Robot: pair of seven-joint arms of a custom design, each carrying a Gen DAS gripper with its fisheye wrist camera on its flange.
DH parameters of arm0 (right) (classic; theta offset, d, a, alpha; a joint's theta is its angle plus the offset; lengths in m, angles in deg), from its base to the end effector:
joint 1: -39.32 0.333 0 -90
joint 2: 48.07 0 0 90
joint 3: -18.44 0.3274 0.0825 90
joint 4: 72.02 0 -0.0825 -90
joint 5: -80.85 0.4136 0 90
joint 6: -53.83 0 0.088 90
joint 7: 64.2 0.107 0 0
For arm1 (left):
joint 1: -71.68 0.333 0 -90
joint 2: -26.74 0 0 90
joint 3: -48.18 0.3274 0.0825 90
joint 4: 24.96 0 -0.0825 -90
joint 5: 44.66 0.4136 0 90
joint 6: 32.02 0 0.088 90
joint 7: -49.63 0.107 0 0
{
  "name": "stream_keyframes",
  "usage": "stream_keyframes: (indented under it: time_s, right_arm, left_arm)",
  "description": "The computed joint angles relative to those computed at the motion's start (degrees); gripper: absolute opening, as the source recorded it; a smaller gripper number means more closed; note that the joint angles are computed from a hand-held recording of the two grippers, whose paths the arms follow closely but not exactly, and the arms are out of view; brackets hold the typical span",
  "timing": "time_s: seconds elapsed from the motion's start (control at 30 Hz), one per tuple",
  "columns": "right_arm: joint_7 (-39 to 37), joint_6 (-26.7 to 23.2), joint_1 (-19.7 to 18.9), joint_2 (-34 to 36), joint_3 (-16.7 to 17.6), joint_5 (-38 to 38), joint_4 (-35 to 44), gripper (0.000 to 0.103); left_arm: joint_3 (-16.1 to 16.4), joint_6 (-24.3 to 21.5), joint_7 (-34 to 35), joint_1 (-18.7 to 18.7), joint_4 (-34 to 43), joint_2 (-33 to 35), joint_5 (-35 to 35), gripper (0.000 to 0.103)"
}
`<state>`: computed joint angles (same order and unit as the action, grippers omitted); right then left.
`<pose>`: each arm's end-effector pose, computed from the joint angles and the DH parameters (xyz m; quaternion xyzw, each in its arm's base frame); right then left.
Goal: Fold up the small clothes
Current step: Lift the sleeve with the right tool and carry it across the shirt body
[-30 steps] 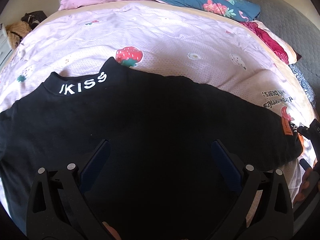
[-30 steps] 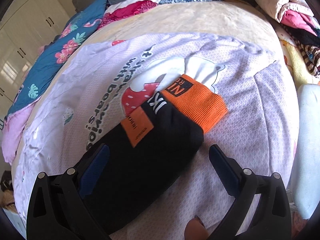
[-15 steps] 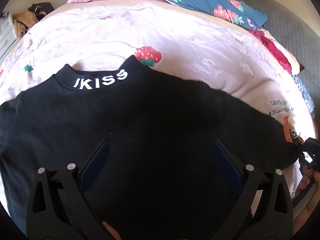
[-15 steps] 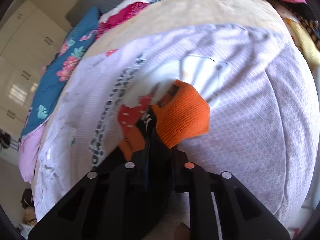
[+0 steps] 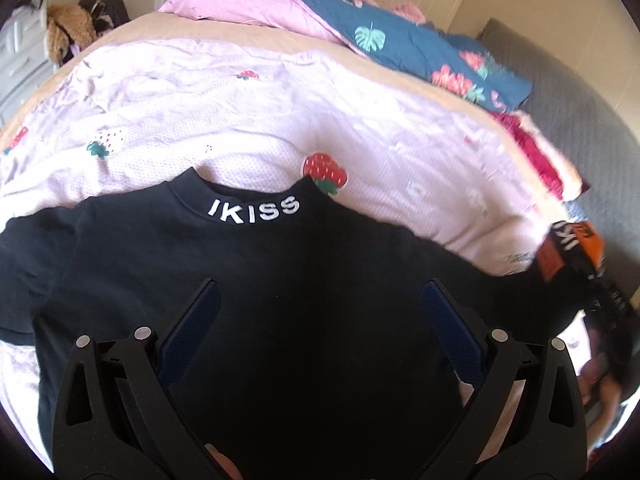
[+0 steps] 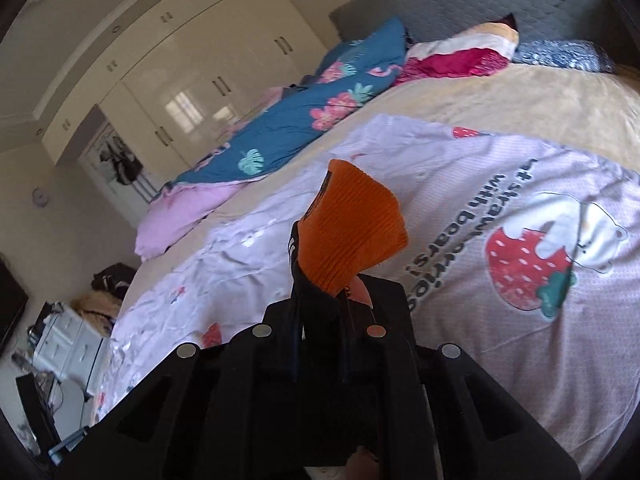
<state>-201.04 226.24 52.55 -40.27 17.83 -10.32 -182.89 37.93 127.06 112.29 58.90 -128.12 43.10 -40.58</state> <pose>0.5999 0.2095 0.4623 -0.4041 0.7571 -0.2098 0.4685 0.6543 -0.2687 0.4684 -0.6790 0.6503 -0.3203 0.1164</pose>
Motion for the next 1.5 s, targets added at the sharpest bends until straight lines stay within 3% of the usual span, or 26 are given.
stream_keyframes:
  time_s: [0.13,0.23,0.33,0.57,0.63,0.73,0.87,1.0,1.13,1.27,1.37,1.4,1.5]
  right_arm:
    - [-1.6,2.0,0.9,1.6,0.9,-3.7,3.7,0.013]
    - [-5.8,3.2,1.8,3.6,1.5,-2.1,6.3,0.013]
    - [-11.4,3.8,3.5,5.3,1.5,0.8,8.1,0.013]
    - [-29.8,3.0,7.6,9.3,1.2,14.2,11.0,0.013]
    - [-32.0,3.0,9.0,10.2,0.5,15.3,11.7,0.013]
    - [-36.5,2.6,10.7,11.8,0.0,18.4,12.8,0.013]
    - [-41.6,1.9,13.2,14.3,-1.1,21.5,14.6,0.013]
    - [-48.5,2.3,14.2,16.4,-1.0,26.4,15.7,0.015]
    - [-65.6,0.9,9.6,19.1,6.7,39.3,16.3,0.017]
    - [-84.7,2.1,-1.2,21.5,21.0,53.8,15.3,0.038]
    - [-93.5,4.0,-8.0,22.5,29.5,59.8,14.1,0.050]
    - [-94.1,4.8,-8.2,22.0,29.4,60.7,13.5,0.051]
    - [-92.4,5.0,-5.2,19.6,24.6,62.3,12.3,0.051]
  left_arm:
    - [-1.1,1.1,2.5,2.0,-2.0,-2.0,-3.6,0.095]
    - [-1.9,2.0,4.9,3.7,-3.5,-3.2,-7.9,0.095]
    - [-1.6,2.8,5.5,4.3,-4.9,-3.9,-9.4,0.095]
    - [-3.8,3.0,13.3,7.8,-7.3,-5.1,-21.3,0.095]
    - [-5.6,2.8,18.8,9.6,-7.9,-5.5,-28.0,0.095]
    - [-8.8,1.2,31.5,13.0,-8.1,-5.5,-44.2,0.095]
    - [-7.1,0.4,35.3,11.9,-9.0,-5.9,-49.7,0.095]
    - [-6.8,-2.6,43.5,12.6,-9.1,-6.1,-61.6,0.095]
    - [-5.1,-3.8,44.5,11.4,-9.6,-6.0,-64.1,0.095]
    - [-4.3,-5.0,44.6,10.8,-10.0,-5.7,-65.6,0.095]
    - [-3.7,-5.2,42.0,10.0,-10.4,-5.4,-62.7,0.095]
    - [-3.5,-5.5,40.9,9.8,-10.4,-5.2,-61.3,0.095]
    - [-3.6,-5.9,39.5,9.5,-10.7,-4.8,-58.5,0.095]
